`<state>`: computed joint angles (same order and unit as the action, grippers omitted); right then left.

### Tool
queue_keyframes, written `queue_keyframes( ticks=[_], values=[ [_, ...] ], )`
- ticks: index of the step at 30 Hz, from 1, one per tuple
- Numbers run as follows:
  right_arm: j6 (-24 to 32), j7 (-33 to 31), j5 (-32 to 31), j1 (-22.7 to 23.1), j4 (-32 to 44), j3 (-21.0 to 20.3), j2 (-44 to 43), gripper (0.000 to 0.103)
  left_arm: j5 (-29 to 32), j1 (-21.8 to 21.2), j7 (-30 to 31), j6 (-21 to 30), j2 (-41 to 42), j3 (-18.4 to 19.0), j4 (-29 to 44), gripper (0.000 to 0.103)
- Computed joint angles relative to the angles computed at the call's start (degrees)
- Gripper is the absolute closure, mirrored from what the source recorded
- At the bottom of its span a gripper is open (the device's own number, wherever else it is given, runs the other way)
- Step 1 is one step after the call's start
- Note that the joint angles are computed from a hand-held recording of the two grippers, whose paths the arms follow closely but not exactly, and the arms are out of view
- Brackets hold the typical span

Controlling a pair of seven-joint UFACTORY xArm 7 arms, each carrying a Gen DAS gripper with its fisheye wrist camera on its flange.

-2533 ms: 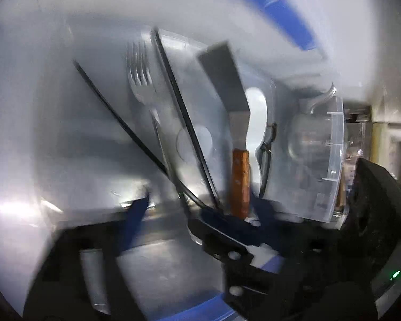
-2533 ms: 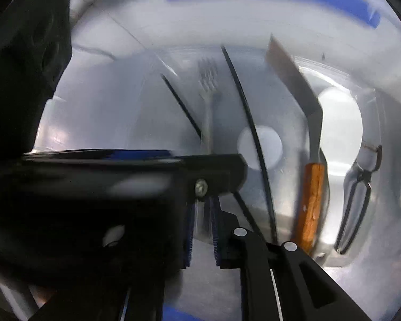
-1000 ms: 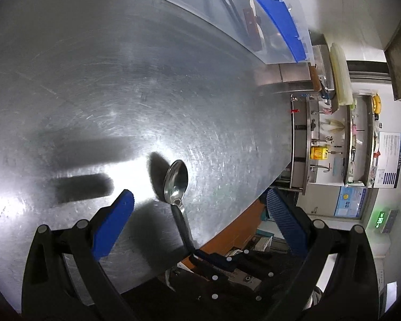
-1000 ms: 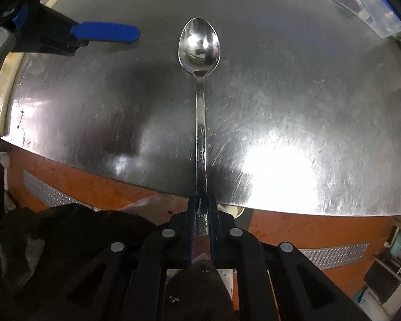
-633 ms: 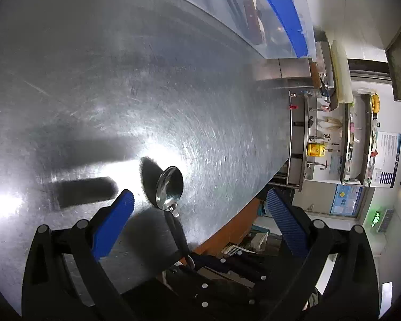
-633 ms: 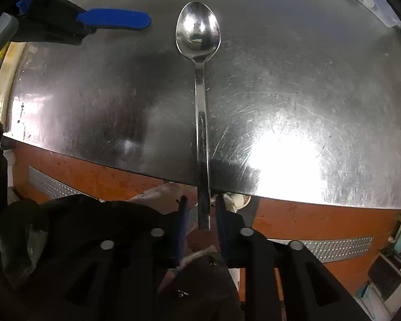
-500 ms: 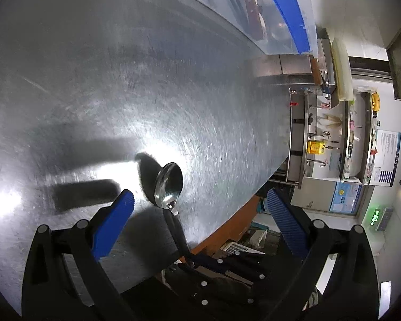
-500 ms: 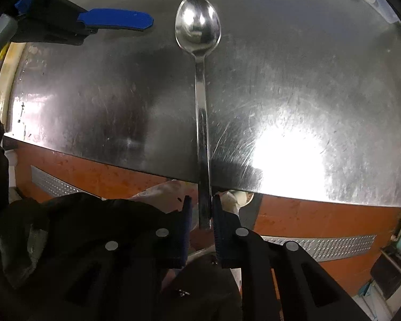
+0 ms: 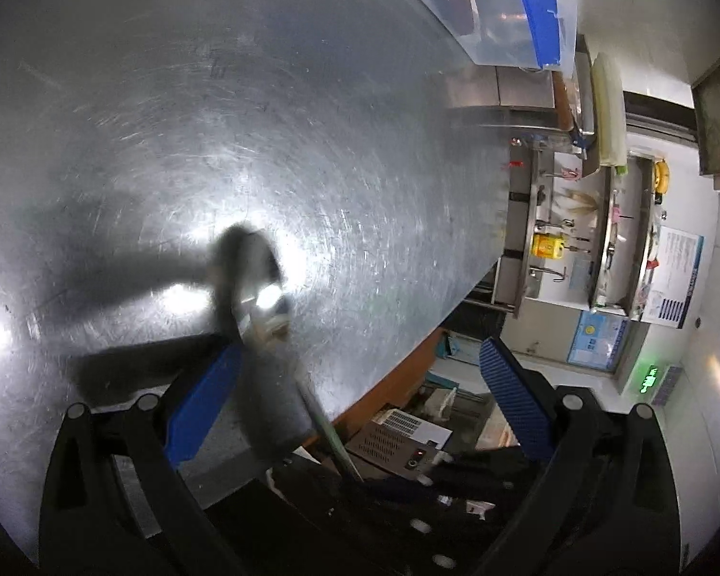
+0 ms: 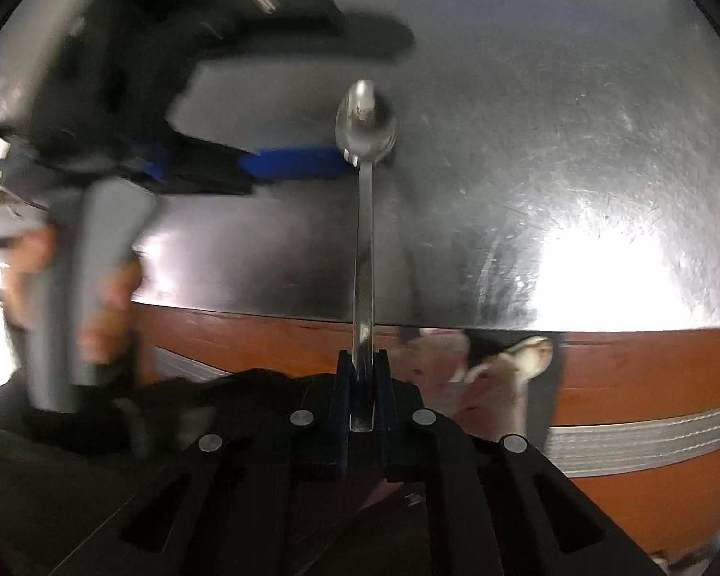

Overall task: Organize utensils
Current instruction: 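Lift the spoon with the right tool, carry it into the box, release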

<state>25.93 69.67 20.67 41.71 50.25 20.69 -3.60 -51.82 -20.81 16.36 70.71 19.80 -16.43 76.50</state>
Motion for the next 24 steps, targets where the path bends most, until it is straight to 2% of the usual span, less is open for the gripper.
queue_keyframes(
  ticks=[1, 3, 5, 6, 8, 9, 10, 14, 18, 21, 24],
  values=[
    [-1.1, -0.5, 1.0, 0.1, -0.5, 0.0, -0.7, 0.093, 0.4, -0.2, 0.1, -0.3, -0.2, 0.0, -0.2, 0.008],
    [-0.4, 1.9, -1.0, -0.3, -0.4, 0.1, -2.0, 0.093, 0.1, -0.2, 1.2, -1.3, -1.0, -0.1, -1.1, 0.025],
    [0.7, 3.7, -2.6, -0.7, -0.5, 0.1, -2.8, 0.093, 0.8, -0.5, 1.7, -2.1, -1.5, 0.0, -1.5, 0.051],
    [0.8, 4.0, -2.8, -0.7, -0.6, 0.0, -3.0, 0.092, 1.4, -0.7, 1.8, -2.0, -1.5, 0.1, -1.4, 0.057],
    [0.9, 4.4, -2.9, -0.8, -0.7, 0.0, -3.1, 0.092, 3.4, -1.0, 1.8, -2.2, -1.6, 0.3, -1.5, 0.08],
    [0.8, 4.3, -2.7, -0.7, -0.9, -0.1, -3.2, 0.092, 4.0, -1.1, 1.8, -2.3, -1.5, 0.4, -1.6, 0.084],
    [1.0, 3.8, -2.3, -0.6, -0.9, -0.2, -3.3, 0.092, 3.6, -0.9, 1.9, -2.3, -1.3, 0.4, -1.9, 0.087],
    [1.7, 3.5, -2.7, -0.8, 0.0, -0.3, -2.7, 0.092, 1.0, -0.1, 2.8, -2.9, -1.6, 0.2, -3.3, 0.089],
    [6.0, 5.2, -8.0, -2.1, 2.4, -0.1, -4.1, 0.092, -3.1, 1.2, 5.8, -1.3, -2.4, -0.1, -2.2, 0.089],
    [12.3, 7.6, -15.7, -4.1, 5.8, 0.3, -6.6, 0.092, -6.4, 1.6, 7.7, -0.7, -2.7, -0.2, 2.2, 0.089],
    [22.0, 6.2, -23.9, -7.0, 11.9, 0.1, -8.6, 0.092, -8.1, 1.1, 8.1, -1.2, -0.4, -0.5, 10.5, 0.089]
  ],
)
